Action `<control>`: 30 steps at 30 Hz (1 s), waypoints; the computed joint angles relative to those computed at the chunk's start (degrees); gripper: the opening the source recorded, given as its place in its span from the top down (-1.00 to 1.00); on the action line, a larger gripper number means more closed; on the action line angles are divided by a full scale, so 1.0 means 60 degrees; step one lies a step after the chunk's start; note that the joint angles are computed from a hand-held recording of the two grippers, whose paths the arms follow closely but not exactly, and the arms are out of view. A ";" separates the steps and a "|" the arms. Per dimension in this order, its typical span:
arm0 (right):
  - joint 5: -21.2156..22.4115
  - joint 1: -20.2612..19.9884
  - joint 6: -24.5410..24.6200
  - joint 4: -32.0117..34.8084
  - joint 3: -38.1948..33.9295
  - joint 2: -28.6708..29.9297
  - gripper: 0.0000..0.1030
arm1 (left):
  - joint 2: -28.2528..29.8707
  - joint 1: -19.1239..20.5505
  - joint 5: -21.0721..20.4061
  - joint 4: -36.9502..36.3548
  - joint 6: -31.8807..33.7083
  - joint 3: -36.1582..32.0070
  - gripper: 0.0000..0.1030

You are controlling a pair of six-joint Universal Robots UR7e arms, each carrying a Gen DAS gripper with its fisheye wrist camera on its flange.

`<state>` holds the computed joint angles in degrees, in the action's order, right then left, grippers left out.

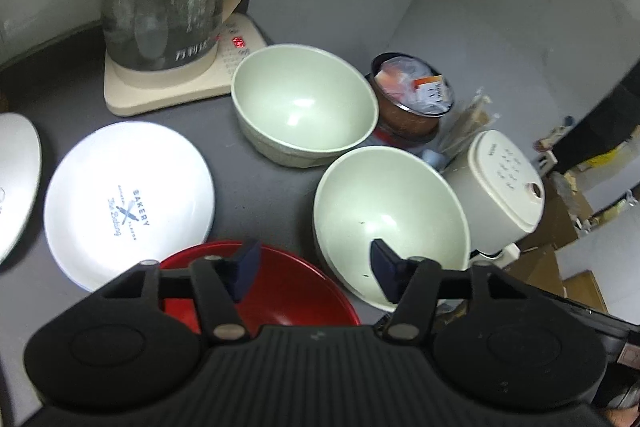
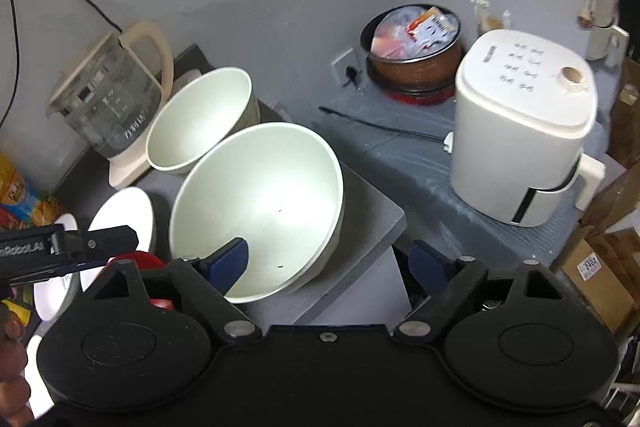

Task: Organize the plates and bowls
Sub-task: 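Move both tools toward the rim of the larger pale green bowl, then close both tools on the rim of the larger pale green bowl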

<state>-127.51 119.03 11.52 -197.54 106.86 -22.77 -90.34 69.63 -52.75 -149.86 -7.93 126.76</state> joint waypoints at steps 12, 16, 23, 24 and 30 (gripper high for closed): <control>0.1019 -0.0896 -0.0789 0.1069 -0.0639 0.0131 -0.37 | 0.1397 0.0155 0.0980 -0.0104 -0.0533 -0.0684 0.08; 0.1235 -0.0981 -0.0995 0.1270 -0.0850 0.0174 -0.27 | 0.1481 0.0111 0.1227 0.0148 -0.0821 -0.0911 0.09; 0.1542 -0.1159 -0.0967 0.1397 -0.0947 0.0185 0.16 | 0.1704 0.0208 0.1303 0.0008 -0.0640 -0.1229 0.09; 0.1581 -0.1193 -0.0941 0.1437 -0.0950 0.0188 0.23 | 0.1751 0.0249 0.1240 -0.0035 -0.0581 -0.1270 0.09; 0.1791 -0.1366 -0.0841 0.1591 -0.0895 0.0179 0.45 | 0.2132 0.0435 0.1005 0.0136 -0.0475 -0.1552 0.09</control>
